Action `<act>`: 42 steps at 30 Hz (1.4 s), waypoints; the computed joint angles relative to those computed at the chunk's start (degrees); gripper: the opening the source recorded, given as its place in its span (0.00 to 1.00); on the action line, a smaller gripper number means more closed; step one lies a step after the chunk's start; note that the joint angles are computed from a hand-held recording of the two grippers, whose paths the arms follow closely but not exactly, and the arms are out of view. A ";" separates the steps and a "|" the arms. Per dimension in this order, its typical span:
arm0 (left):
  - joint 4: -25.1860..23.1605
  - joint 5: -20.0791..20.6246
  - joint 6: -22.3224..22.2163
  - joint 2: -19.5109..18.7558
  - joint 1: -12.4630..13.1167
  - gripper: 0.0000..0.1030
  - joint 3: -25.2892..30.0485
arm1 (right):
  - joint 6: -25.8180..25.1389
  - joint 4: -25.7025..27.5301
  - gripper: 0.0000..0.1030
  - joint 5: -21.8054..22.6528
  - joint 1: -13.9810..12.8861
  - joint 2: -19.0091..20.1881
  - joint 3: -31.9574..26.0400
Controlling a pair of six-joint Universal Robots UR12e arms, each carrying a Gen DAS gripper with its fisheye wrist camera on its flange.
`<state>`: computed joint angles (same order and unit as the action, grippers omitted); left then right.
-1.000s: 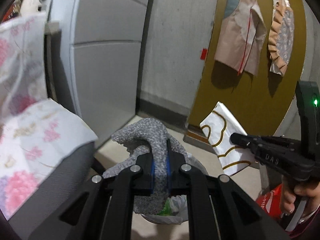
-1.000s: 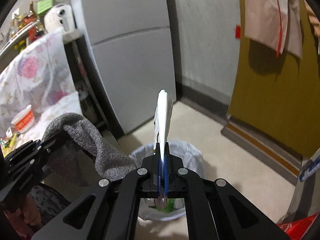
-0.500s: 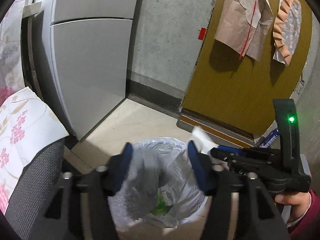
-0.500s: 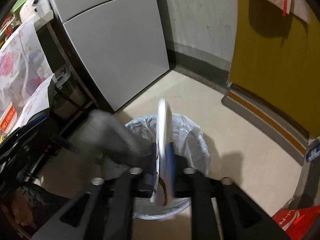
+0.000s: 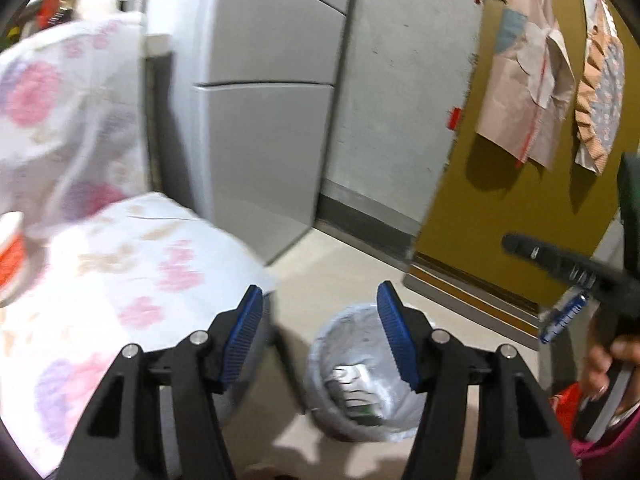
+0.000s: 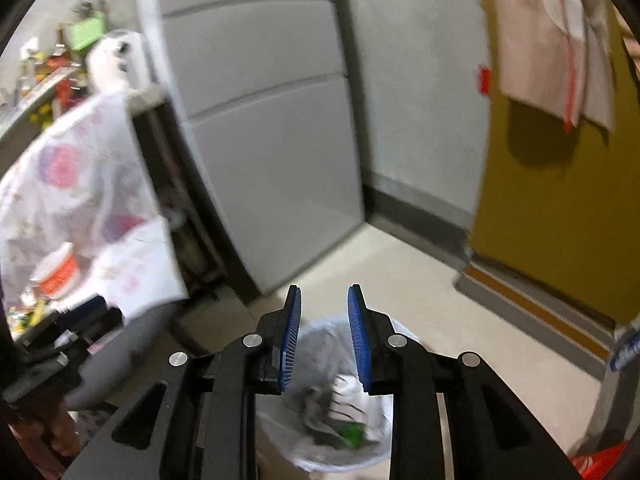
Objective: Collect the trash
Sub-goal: 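Carry cloth and wrapper to the bin and open both tools, then move both open tools back over the chair seat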
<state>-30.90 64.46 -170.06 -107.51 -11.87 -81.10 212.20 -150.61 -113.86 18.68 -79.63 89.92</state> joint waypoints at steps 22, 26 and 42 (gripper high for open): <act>2.81 22.24 -11.56 13.54 14.35 0.60 -14.09 | -23.42 6.03 0.40 21.81 9.16 19.80 -31.46; 3.61 24.76 -14.51 13.84 17.22 0.60 -14.50 | -26.78 9.30 0.40 24.00 10.56 24.08 -38.27; 4.79 25.91 -16.45 15.61 24.78 0.64 -16.94 | -28.83 18.29 0.48 22.03 15.03 36.38 -60.59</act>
<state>-26.11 90.37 -186.51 -91.90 12.91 -98.04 183.36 -132.32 -91.83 33.71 -43.25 29.33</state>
